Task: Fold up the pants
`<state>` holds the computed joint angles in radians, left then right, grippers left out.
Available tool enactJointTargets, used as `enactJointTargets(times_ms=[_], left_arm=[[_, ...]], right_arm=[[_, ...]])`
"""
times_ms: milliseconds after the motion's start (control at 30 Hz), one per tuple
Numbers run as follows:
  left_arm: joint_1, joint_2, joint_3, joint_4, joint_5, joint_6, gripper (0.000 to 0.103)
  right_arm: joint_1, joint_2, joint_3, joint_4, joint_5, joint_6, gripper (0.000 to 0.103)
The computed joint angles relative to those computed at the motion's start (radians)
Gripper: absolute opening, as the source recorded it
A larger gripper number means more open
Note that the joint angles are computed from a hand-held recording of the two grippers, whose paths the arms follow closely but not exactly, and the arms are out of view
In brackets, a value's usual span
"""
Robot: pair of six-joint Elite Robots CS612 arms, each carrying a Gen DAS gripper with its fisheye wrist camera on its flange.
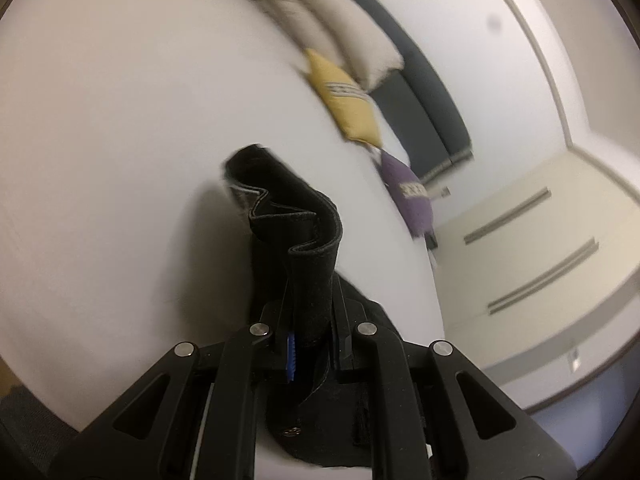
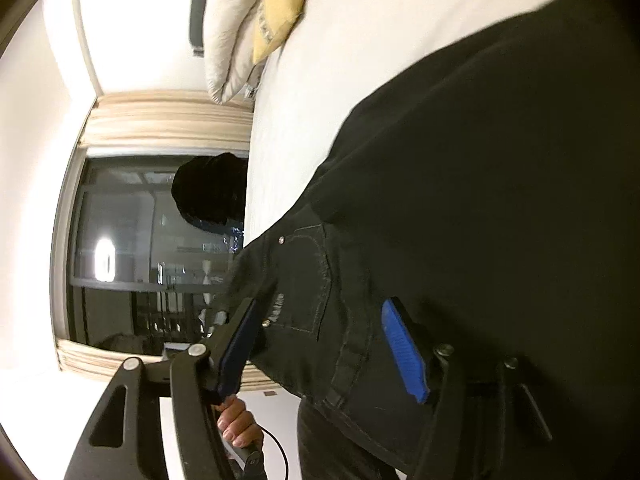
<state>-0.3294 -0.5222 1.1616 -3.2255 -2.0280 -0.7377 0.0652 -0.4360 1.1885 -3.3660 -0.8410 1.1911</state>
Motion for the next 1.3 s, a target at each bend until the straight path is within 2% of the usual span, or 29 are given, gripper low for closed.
enactJointTargets(times_ms=[133, 200, 267, 333, 467, 567, 633, 800, 867, 900, 933, 967, 1033, 1067, 1167, 1267, 1300], left_arm=[[-0.041, -0.024, -0.012, 0.063, -0.004, 0.183, 0.010], [-0.083, -0.041, -0.009, 0.140, -0.002, 0.354, 0.010], [-0.121, -0.051, 0.003, 0.203, 0.000, 0.481, 0.010], [-0.148, -0.054, 0.019, 0.233, 0.001, 0.552, 0.010], [-0.190, -0.074, 0.084, 0.270, 0.006, 0.710, 0.010], [-0.196, -0.074, 0.102, 0.279, 0.002, 0.747, 0.010], [-0.199, -0.078, 0.123, 0.263, 0.026, 0.779, 0.010], [-0.212, -0.098, 0.177, 0.213, 0.100, 0.879, 0.010], [-0.227, -0.105, 0.180, 0.217, 0.134, 0.915, 0.010], [-0.234, -0.110, 0.197, 0.201, 0.163, 0.946, 0.010], [-0.241, -0.111, 0.198, 0.195, 0.181, 0.962, 0.010], [-0.245, -0.113, 0.204, 0.184, 0.193, 0.974, 0.010], [-0.254, -0.115, 0.209, 0.172, 0.209, 0.991, 0.010], [-0.257, -0.119, 0.212, 0.170, 0.213, 0.999, 0.010], [-0.276, -0.131, 0.227, 0.153, 0.233, 1.038, 0.010], [-0.296, -0.142, 0.244, 0.137, 0.240, 1.070, 0.010], [-0.303, -0.141, 0.238, 0.145, 0.237, 1.075, 0.010]], right_arm=[[-0.021, 0.000, 0.020, -0.055, 0.025, 0.061, 0.068], [-0.030, -0.002, 0.021, -0.088, 0.034, 0.081, 0.069], [-0.042, -0.008, 0.021, -0.113, 0.039, 0.083, 0.077], [-0.053, -0.020, 0.026, -0.122, 0.050, 0.069, 0.083], [-0.064, -0.047, 0.042, -0.110, 0.088, 0.000, 0.084], [-0.069, -0.071, 0.062, -0.077, 0.094, -0.074, 0.089], [-0.070, -0.092, 0.076, 0.035, 0.086, -0.153, 0.089], [-0.073, -0.097, 0.068, 0.178, 0.099, -0.229, 0.089], [-0.074, -0.102, 0.065, 0.262, 0.101, -0.296, 0.074], [-0.074, -0.109, 0.066, 0.310, 0.095, -0.336, 0.070], [-0.073, -0.117, 0.071, 0.352, 0.082, -0.382, 0.056], [-0.071, -0.126, 0.076, 0.388, 0.065, -0.434, 0.035], [-0.073, -0.144, 0.097, 0.396, 0.030, -0.487, 0.023], [-0.075, -0.149, 0.106, 0.382, 0.023, -0.489, 0.020], [-0.081, -0.174, 0.154, 0.322, -0.010, -0.505, 0.019], [-0.097, -0.192, 0.208, 0.235, -0.010, -0.486, 0.018], [-0.093, -0.189, 0.195, 0.235, -0.016, -0.476, 0.018]])
